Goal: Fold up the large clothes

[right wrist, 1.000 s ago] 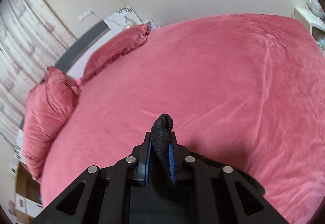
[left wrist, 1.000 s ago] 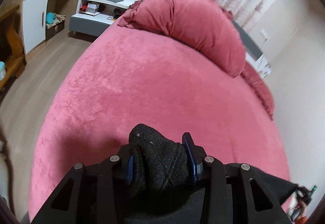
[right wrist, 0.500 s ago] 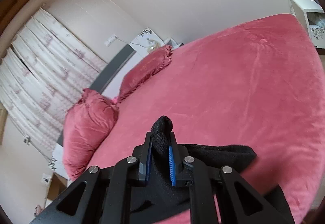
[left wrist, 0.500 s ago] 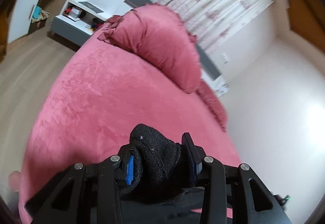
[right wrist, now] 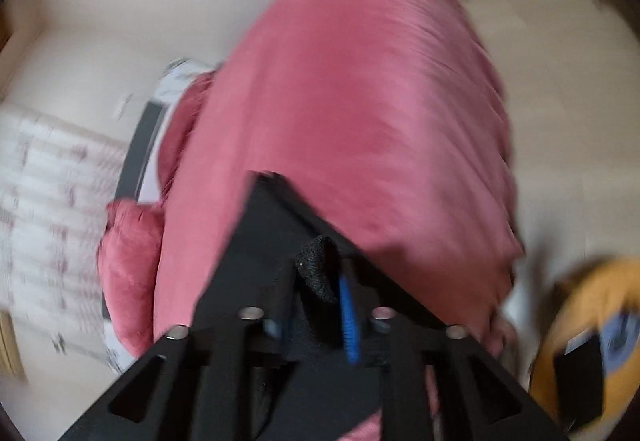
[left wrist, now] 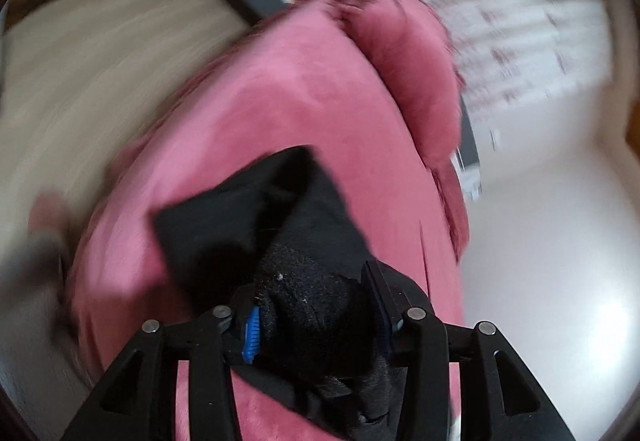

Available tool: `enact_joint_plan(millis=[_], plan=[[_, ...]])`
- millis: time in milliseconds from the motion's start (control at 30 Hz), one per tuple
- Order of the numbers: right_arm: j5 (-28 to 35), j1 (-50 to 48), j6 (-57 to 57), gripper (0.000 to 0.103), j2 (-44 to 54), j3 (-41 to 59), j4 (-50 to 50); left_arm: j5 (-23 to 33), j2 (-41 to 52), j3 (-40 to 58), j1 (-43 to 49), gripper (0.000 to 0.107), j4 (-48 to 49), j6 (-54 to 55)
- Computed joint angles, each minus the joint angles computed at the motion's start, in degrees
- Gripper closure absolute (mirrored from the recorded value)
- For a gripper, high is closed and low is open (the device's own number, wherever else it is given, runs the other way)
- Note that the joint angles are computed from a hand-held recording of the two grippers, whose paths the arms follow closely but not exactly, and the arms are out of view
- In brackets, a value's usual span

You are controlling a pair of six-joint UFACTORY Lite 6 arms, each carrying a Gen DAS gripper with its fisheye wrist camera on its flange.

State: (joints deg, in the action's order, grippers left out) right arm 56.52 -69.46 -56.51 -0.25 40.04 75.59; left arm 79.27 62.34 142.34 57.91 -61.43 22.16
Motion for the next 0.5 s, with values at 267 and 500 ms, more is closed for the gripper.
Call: enact_joint_plan(millis=[267, 500], plan=[[8.5, -8.9, -1.8, 0.054, -0.9, -9.5, 0.9, -0.3, -5.3, -10.7, 1.8, 0.049, -3.1, 0.3], [14.9, -9.3, -1.5, 0.041, -1.2, -12.9, 5.7, 2.8, -3.7, -8.6, 3.2, 0.033, -4.1, -5.9]])
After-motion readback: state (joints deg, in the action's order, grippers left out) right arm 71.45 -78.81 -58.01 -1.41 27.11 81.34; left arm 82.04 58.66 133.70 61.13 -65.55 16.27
